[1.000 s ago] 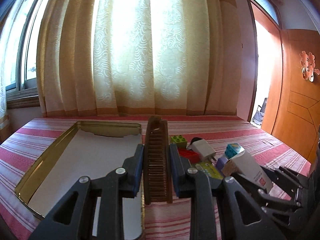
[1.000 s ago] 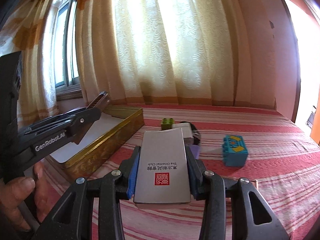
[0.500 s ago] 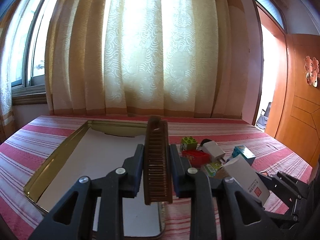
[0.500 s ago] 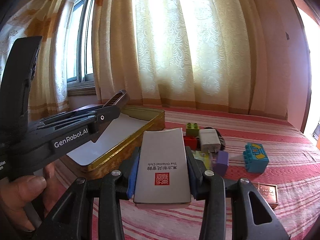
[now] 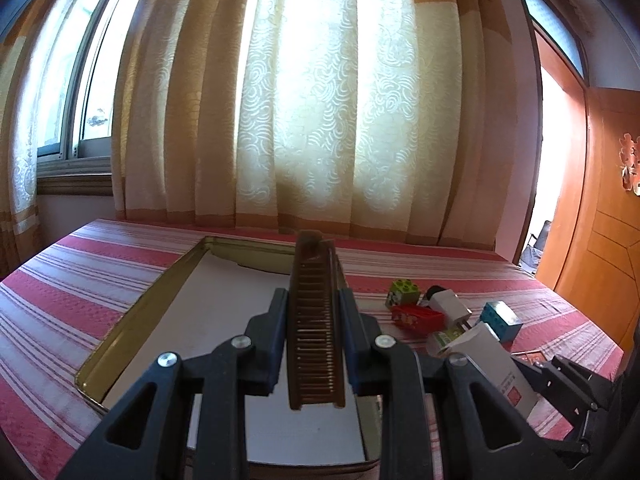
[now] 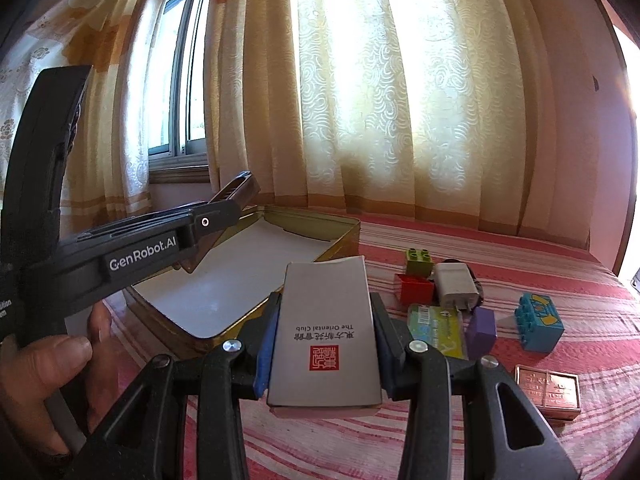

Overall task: Organize rigid objects
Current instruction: 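Carry the comb with the left tool over the gold tin while the right holds the box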

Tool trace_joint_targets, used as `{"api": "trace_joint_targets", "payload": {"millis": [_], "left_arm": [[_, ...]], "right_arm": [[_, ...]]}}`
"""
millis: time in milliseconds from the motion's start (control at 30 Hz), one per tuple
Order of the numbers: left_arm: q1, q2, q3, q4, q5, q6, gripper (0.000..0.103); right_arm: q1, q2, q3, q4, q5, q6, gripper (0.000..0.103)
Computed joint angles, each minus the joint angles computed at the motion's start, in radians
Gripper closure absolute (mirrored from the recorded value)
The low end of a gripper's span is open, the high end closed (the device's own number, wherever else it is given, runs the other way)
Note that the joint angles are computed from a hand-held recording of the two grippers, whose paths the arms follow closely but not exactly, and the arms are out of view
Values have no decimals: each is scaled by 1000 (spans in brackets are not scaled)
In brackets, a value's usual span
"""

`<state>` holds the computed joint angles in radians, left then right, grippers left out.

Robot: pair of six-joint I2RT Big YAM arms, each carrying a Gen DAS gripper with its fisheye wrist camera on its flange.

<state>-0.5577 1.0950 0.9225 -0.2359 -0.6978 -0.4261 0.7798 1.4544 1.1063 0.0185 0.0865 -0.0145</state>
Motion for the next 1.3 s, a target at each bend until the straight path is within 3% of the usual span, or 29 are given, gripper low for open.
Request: {"api": "trace_joint_targets", "payload": {"millis": [600,1300], "left_arm": [[20,-36,-21,-32,-18,-12,79],[70,-66,-35,-70,1,-19,79]], "right_arm": [[20,7,9,-8,27,-10,59],[33,33,49,-52,-23,-29,59]]}}
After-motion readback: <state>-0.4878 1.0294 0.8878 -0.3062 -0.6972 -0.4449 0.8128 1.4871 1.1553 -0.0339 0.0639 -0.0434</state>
